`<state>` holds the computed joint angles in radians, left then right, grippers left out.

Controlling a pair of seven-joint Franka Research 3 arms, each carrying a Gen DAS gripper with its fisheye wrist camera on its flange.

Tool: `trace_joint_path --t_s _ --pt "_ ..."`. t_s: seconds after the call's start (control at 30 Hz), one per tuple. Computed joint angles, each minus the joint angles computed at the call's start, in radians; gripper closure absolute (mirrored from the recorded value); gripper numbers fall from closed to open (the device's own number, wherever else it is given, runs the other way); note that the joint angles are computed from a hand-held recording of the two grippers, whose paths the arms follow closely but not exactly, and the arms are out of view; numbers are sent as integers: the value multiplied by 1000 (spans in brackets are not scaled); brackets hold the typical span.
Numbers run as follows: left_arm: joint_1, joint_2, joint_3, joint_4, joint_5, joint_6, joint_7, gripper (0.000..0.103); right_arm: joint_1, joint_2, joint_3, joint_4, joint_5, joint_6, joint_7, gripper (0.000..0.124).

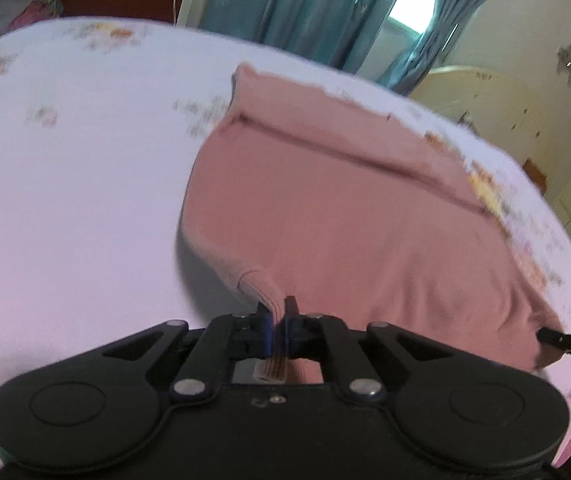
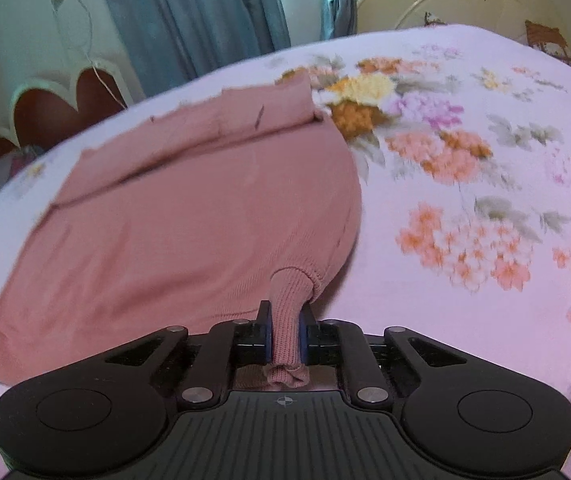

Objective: Fold small clothes
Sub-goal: 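Lift the hem with both tools and fold it up onto the collar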

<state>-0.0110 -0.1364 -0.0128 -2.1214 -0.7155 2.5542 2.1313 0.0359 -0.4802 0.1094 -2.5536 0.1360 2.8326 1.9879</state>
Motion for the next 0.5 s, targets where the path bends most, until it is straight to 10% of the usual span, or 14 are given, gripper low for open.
trace_joint_path --t_s 0.5 --pt "40 293 -110 416 -21 97 -36 98 51 321 -116 373 107 117 -179 112"
